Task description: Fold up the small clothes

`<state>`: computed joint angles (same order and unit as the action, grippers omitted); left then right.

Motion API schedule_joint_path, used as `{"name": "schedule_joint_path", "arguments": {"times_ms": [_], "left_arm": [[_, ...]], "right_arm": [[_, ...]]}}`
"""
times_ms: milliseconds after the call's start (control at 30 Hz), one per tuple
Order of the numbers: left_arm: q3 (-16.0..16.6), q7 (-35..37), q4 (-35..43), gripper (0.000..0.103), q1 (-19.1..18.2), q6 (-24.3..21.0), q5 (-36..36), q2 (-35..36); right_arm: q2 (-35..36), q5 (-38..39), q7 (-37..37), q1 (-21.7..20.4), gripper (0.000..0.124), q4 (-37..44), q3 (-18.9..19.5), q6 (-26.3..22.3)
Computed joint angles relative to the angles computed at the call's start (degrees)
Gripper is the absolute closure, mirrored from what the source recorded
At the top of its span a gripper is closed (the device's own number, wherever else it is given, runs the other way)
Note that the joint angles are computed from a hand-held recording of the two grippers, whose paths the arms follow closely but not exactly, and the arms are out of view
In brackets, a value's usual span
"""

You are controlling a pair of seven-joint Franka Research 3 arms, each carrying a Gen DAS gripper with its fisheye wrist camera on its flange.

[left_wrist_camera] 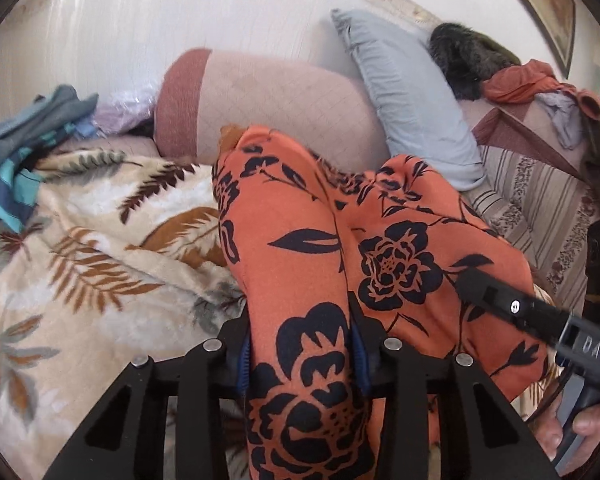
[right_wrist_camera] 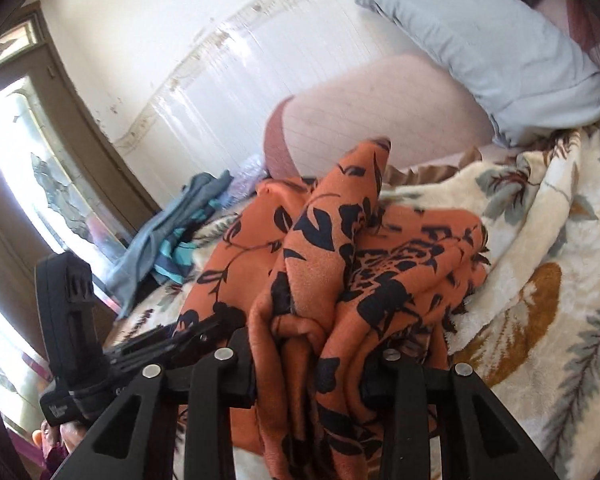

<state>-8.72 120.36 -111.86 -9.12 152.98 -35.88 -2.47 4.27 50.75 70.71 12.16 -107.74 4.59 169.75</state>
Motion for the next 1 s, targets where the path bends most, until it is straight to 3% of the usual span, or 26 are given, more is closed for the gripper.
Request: {"name": "schedule_joint_path", "arguments": {"times_ms": [67,200,300,367,400,433,500,600,700,1000], "left_arm": [[0.7,0.0,-4.2,0.062,0.0,-0.9,-1.0,-5.2],[3.2,-3.6,-13.6,0.061,-0.6,-2.8,2.3,-15.3],[2.9,-11.6,-18.4,0.053,1.8,-7.5,11.6,-18.8],[0.5,-19.6,-20.8,0.052,5.3,-9.6,21.5,-18.8],[-0.2,-22.3,-22.0,0.047,6.2,-9.3,25.0,-19.0],[1.1,-22.0,-23.7,0.040,5.4,-8.1,24.5,-20.1],[1.8,-24.3,-24.7,0.035,5.0,-8.3,26.7,-22.7],[0.4,-28.9,-26.4,0.024,6.2,-6.1,33.9,-28.0],[-0.6,-33.3,-27.5,0.015,6.9,-2.9,39.6,-33.0],[-0.1,-39.2,-25.0,0.010,4.6,-1.8,49.9,-40.8]], "right_arm": [[-3.5,7.7,-5.0,0.0,0.088,-2.6,1.2,0.2],[-10.3,20.2,-11.9,4.2,0.088,-8.8,-1.3,-3.1],[-12.7,21.9,-8.4,5.7,0.088,-13.5,-2.4,-7.3],[-11.7,11.1,5.6,5.3,0.076,-15.5,-2.6,-12.4],[-10.7,5.6,12.2,3.5,0.072,-16.5,-1.0,-14.7],[-10.1,4.1,14.8,3.7,0.072,-17.3,-1.2,-15.8],[-11.9,7.0,14.0,6.2,0.071,-19.6,-3.0,-13.7],[-15.2,-7.6,24.4,3.4,0.067,-19.8,-1.2,-15.6],[-20.4,-18.4,30.9,1.9,0.066,-21.5,0.3,-12.5],[-31.8,-42.5,45.0,-5.2,0.063,-21.2,8.6,-7.6]]}}
